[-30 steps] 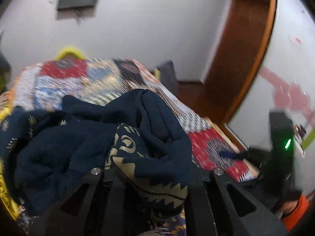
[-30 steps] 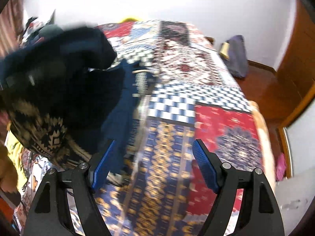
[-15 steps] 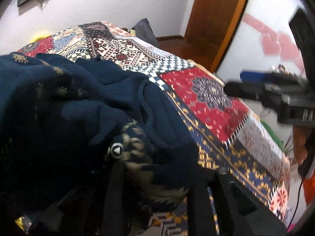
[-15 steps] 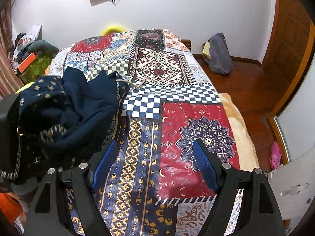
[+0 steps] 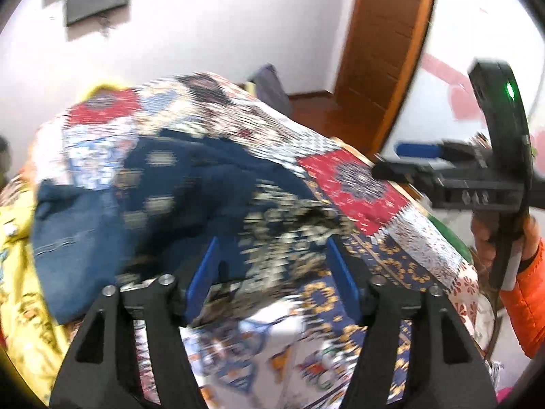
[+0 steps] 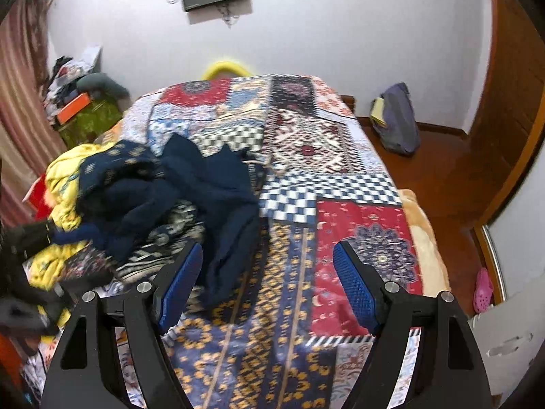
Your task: Fold large clothes
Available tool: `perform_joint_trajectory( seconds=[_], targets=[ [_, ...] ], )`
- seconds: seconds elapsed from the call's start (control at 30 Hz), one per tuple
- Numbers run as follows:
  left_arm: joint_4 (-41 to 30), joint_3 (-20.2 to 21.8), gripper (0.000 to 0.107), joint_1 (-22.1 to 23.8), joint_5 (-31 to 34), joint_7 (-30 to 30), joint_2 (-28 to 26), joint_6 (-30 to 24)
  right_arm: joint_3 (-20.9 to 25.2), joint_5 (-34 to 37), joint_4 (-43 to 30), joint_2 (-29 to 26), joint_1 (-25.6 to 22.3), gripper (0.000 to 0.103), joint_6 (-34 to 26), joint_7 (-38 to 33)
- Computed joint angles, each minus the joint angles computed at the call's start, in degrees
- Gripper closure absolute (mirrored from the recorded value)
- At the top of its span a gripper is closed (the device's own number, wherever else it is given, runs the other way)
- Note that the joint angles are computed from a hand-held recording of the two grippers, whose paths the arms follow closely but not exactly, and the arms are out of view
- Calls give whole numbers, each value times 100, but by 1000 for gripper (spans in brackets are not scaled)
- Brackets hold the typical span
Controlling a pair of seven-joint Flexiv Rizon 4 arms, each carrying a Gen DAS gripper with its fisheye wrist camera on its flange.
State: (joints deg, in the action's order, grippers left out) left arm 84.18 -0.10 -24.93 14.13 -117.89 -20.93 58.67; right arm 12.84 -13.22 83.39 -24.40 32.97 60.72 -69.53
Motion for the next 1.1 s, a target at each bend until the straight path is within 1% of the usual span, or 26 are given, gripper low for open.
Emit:
perform_joint_trajectory(
  seconds=[0.07,0.17,0.23,0.3,0.37,0.57,0.67,0.73,0.83,0.87,0.97,1.1],
  targets=[
    [272,203,40,-77,279,-311,316,-95,127,61,-16,-15,29,27,-21,-172],
    [506,369,40,-86,833,-819,646,-564,232,46,-86,-106,178,27,-108,-441],
    [690,361,40,12,985,-1089,802,-772,262,14,-158,-189,297,27,-175,-581],
    [947,302,40,143,1043,-1274,937,-771,260,-43,-241,-290,439,27,-233,-686],
    [1136,216,40,299,1045,-1426,981,-717,256,-95,-364,-421,581,27,-281,-768],
    [1521,101,40,669,960,-1712,982,-482,220,-18,-1129,-977,906,27,-647,-817],
    [1533,109,40,785,887,-1802,894,-373,13,-164,-1468,-1233,1127,27,-815,-640],
    [1588,108,40,888,700,-1824,820,-135,-119,-286,-1559,-1328,1219,27,-817,-527],
    [1697,77,40,1013,334,-1709,720,361,-255,-428,-1544,-1357,1242,27,-661,-390],
    [1675,88,40,1013,274,-1681,681,445,-283,-468,-1575,-1377,1233,27,-632,-364],
    [1458,143,40,968,208,-1603,513,591,-396,-544,-1639,-1404,1161,27,-529,-184],
    [1073,134,40,951,-86,-1314,172,734,-523,-604,-1857,-1517,1020,27,-500,104]
  ],
)
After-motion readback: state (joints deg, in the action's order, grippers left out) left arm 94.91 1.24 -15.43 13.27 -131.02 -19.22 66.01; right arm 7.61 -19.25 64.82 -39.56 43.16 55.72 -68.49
